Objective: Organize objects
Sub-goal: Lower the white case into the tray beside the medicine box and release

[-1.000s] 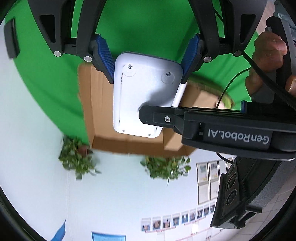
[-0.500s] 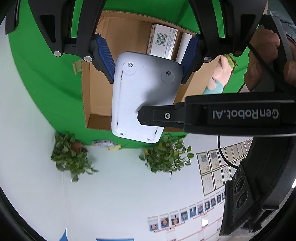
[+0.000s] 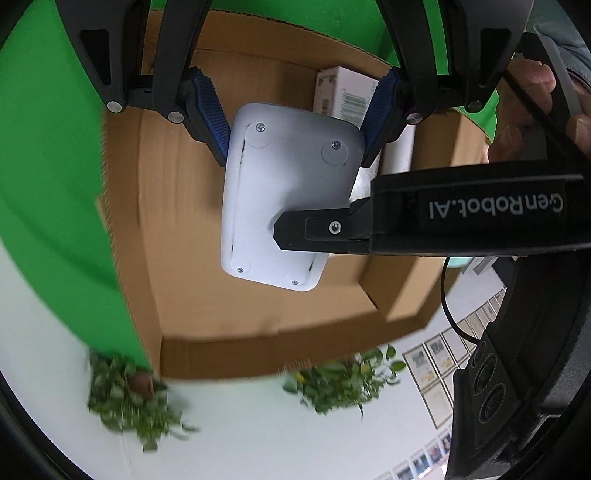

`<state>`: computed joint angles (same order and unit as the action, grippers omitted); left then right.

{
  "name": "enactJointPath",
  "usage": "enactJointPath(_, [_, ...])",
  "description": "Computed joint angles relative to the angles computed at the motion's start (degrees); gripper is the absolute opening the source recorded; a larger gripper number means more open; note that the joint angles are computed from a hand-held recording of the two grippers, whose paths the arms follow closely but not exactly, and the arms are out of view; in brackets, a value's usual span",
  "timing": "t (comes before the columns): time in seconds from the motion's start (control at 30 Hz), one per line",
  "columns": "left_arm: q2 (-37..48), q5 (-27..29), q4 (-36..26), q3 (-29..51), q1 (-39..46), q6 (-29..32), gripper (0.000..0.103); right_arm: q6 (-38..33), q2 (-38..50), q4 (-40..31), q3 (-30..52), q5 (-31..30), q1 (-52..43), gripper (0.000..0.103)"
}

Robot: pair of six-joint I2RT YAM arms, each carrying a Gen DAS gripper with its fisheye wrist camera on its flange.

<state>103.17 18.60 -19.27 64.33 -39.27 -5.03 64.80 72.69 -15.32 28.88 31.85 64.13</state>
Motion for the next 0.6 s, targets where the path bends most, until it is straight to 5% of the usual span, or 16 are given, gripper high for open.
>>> enactJointPath(0.23, [5.46,-1.91,-1.27,1.69,-0.81,0.10,0.031,-1.68,6.53,15.72,-7.16,-8.63,-4.45,0.065])
enactJointPath(0.43, [7.14,-2.15,-0.58,0.53,-0.69,0.55,0.029,-1.25,11.83,22.16,-8.81,-12.88,-4.86,0.068])
enactJointPath(0.6, [5.76,-3.46,1.09,-1.93,-0.67,1.45,0.027,-0.38,11.72,20.74,-8.31,-12.89,-2.87,0.068])
